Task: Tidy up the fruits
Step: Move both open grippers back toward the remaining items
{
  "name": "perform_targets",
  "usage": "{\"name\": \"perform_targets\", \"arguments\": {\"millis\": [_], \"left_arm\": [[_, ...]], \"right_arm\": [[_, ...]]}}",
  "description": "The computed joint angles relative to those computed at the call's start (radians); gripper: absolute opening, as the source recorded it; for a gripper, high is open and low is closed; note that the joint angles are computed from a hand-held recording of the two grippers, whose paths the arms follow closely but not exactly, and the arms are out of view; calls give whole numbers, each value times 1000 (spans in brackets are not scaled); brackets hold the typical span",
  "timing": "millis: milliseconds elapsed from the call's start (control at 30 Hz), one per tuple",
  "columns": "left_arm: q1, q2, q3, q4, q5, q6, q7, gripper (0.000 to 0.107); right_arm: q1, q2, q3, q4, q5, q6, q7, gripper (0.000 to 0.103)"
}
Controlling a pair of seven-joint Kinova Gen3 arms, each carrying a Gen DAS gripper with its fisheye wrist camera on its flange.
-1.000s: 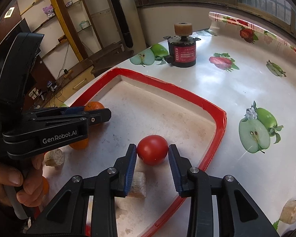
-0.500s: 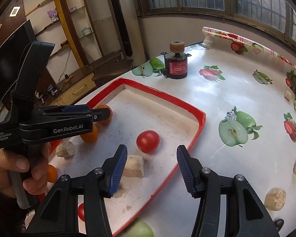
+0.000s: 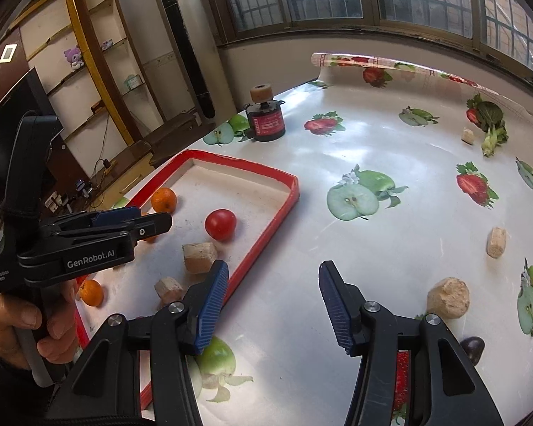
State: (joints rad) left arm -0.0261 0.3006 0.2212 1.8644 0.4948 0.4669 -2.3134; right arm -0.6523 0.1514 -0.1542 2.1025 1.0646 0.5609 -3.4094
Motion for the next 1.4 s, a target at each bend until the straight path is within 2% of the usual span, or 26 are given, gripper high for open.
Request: {"name": "perform_targets", "arguments": {"millis": [333, 667, 1133, 1400], "left_arm": [[32, -45, 17, 41, 46, 27, -49, 54], [86, -65, 14, 55, 79, 51, -67, 54], [220, -66, 35, 69, 34, 33, -11, 53], [314, -21, 50, 41, -52, 6, 85, 53]], "right_arm": [[18, -87, -43, 119, 35, 33, -155, 55], [58, -192, -117, 228, -12, 95, -232, 55], [153, -340, -205, 343, -145, 181, -210, 55], [264, -375, -160, 402, -158, 123, -139, 55]]}}
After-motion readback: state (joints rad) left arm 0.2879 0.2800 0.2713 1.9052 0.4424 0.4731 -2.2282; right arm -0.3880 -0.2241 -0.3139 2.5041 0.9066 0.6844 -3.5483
